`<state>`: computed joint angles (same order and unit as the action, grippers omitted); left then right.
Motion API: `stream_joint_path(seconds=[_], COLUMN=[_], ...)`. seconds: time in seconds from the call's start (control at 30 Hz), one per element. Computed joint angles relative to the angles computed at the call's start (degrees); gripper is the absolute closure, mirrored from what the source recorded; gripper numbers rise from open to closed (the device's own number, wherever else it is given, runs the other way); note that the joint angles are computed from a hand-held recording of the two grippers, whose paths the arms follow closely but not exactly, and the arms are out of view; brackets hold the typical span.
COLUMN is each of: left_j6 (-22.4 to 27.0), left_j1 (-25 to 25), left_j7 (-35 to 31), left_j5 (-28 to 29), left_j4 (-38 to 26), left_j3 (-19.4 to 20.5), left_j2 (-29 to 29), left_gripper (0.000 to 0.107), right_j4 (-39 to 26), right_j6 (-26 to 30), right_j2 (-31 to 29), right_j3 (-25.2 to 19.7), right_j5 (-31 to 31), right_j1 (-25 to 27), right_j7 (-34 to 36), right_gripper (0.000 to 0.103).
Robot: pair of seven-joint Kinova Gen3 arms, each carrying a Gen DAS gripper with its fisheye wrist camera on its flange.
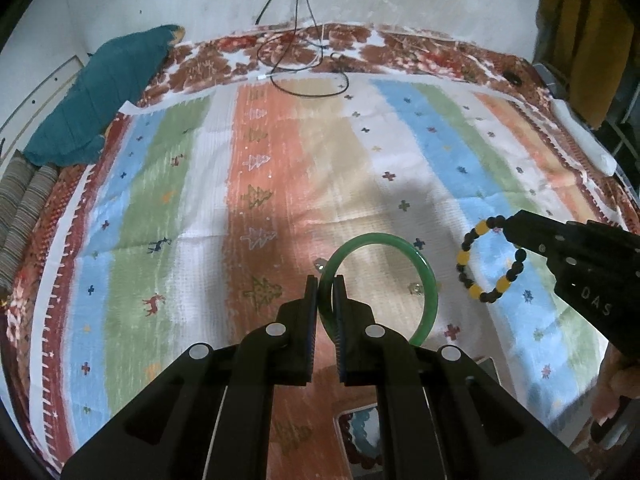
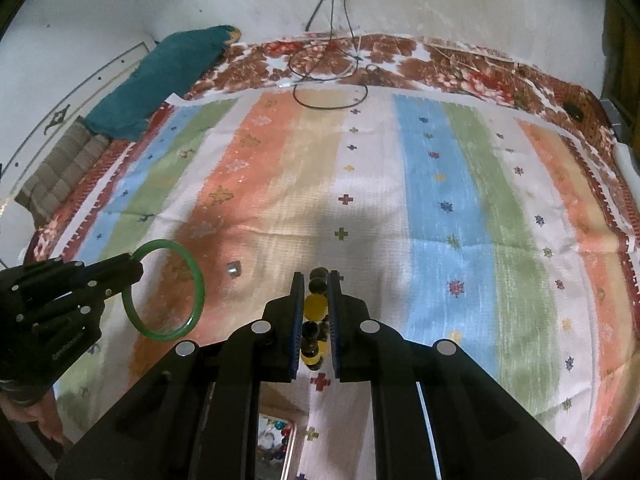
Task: Organize jewelry
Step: 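Carry the green bangle and yellow-black bracelet over the tray with both tools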
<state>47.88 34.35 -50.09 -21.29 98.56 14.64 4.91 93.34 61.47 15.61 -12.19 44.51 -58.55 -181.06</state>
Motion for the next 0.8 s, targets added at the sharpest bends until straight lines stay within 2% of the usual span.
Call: stream_joint_path(seconds=[0.3, 0.8], left_j6=[0.4, 0.19], left_j1=[1.66, 0.73], left_j7=[5.38, 10.1], left_j5=[-4.79, -7.21], left_j4=[2.44, 6.38], left_j3=[2.23, 7.25], left_j2=[-3.38, -8.74], left_gripper=[0.1, 0.1], right_j4=[0.4, 1.73], right_j6=[2.77, 7.3], right_j2=[-0.82, -2.05], right_j3=[-1.36, -4.27], right_j5=[2.38, 6.65], right_j1=[-2.72, -7.22], right_j7=[-2.65, -8.49], right_gripper=[0.091, 0.091])
